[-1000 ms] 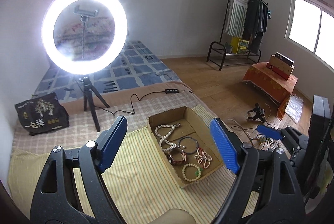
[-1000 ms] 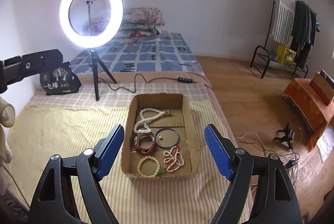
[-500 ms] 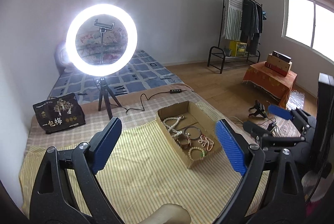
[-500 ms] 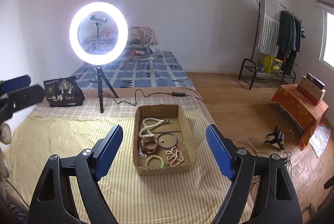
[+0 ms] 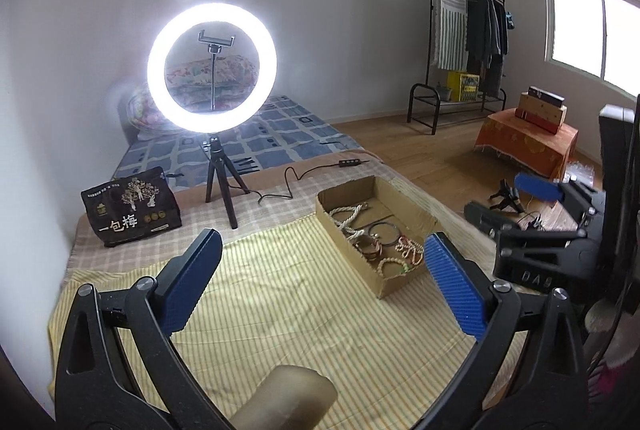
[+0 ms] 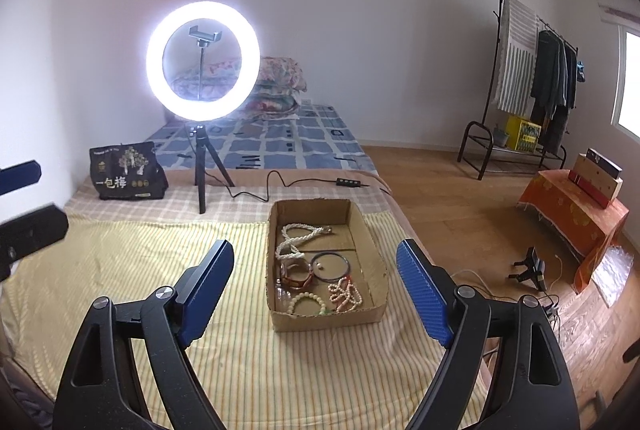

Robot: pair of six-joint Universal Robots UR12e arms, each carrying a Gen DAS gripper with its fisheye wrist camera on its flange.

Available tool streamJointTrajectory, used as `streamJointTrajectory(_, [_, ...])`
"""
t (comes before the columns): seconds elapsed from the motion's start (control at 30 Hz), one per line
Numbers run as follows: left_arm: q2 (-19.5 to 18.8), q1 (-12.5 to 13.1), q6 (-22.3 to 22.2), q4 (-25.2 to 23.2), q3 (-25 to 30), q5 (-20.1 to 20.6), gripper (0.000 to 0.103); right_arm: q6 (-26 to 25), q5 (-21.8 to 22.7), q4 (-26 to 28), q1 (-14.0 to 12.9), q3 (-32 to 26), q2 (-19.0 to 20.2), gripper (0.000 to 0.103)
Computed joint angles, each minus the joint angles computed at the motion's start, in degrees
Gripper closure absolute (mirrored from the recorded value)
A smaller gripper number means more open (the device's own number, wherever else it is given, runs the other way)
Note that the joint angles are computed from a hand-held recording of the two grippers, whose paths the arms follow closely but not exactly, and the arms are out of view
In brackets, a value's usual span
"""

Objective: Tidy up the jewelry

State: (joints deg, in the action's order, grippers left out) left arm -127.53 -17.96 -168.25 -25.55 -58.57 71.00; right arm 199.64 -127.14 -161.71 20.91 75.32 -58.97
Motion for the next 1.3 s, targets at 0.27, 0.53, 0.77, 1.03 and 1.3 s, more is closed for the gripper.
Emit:
streamJointTrajectory(0.27, [0.95, 0.14, 0.95, -0.95, -1.73, 0.36, 0.000, 0.77, -1.13, -2.41, 0.53, -0.61, 0.44, 0.020])
streamJointTrajectory(0.53, [1.20, 0.38, 1.07, -1.01, -2.43, 1.65, 0.000, 0.10, -1.53, -3.20, 0.86, -1.63, 1.24, 0.019])
streamJointTrajectory(0.77, [1.33, 0.69, 0.70, -1.17, -2.60, 1.73, 0.000, -0.31, -1.27, -2.70, 0.99, -2.28, 1.63, 0.019])
streamJointTrajectory(1.03, [1.26, 0.83, 0.64, -1.41, -2.35, 1.04, 0.000, -0.72, -1.47, -2.00, 1.20, -2.85, 1.99, 0.019])
streamJointTrajectory(1.3, [1.32, 0.86, 0.54, -1.32, -2.45, 1.05, 0.000, -1.55, -1.85, -1.79, 1.47, -3.15, 2.20, 0.019])
